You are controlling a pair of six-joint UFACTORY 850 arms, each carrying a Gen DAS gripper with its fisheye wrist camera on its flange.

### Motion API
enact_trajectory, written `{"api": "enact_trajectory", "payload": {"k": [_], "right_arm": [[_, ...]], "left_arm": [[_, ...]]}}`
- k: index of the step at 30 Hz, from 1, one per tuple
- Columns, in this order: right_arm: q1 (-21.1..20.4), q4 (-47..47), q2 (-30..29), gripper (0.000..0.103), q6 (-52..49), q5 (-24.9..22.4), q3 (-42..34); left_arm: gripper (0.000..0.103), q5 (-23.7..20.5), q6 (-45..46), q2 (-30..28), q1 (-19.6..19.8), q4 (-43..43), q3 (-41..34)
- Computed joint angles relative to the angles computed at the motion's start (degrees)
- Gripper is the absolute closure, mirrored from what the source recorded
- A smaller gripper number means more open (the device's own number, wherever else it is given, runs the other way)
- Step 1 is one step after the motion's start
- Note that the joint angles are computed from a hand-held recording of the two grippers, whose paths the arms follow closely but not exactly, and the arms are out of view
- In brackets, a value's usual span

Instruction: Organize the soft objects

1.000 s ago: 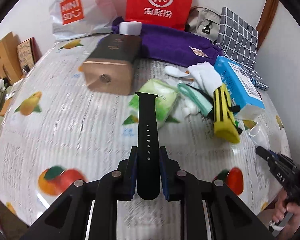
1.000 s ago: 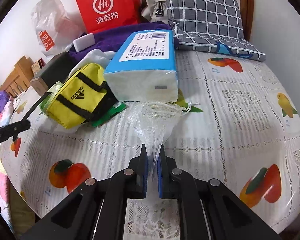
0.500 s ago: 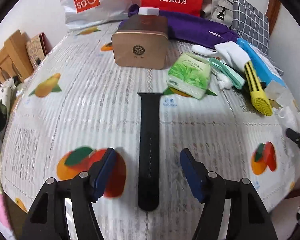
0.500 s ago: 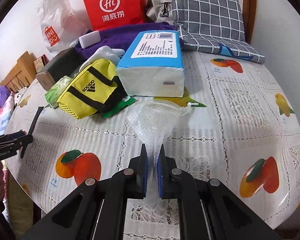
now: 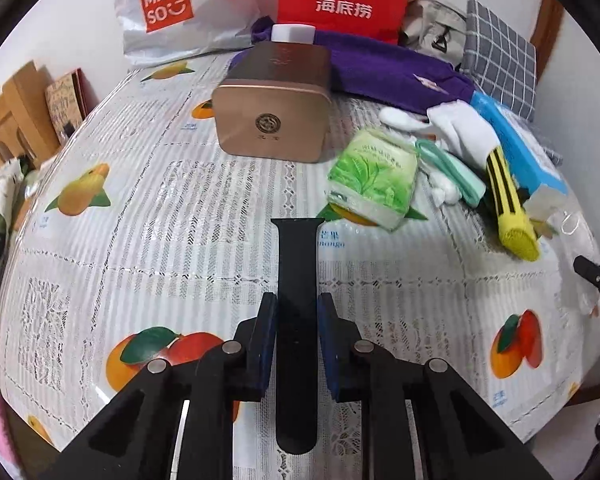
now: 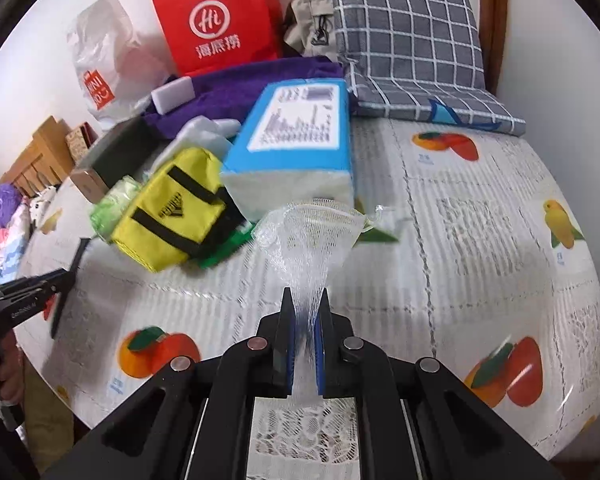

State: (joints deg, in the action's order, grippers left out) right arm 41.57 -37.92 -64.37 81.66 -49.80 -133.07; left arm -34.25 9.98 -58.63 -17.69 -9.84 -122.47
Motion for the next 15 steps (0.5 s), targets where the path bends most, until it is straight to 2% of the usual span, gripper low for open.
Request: {"api": "enact_trajectory", "payload": {"k": [7,11,15], "right_arm": [[0.16,-0.95,-0.42,0.095,-1.07,-0.34,-2.09],[0.03,-0.62,-0.05,0.095,-1.62,1.39,-2.30],[0.09,-1.13,-0.91,0.095,-3.32,0.06,-5.24]], "left_arm": [[0.083,-0.03,-0.97,1.08,0.46,-0.08,-0.26],[0.083,0.64,-1.47,1.92,0.67,0.21,-0.65],[0.083,0.50,-1.28,1.52,0.73,-0.05,-3.53]]}}
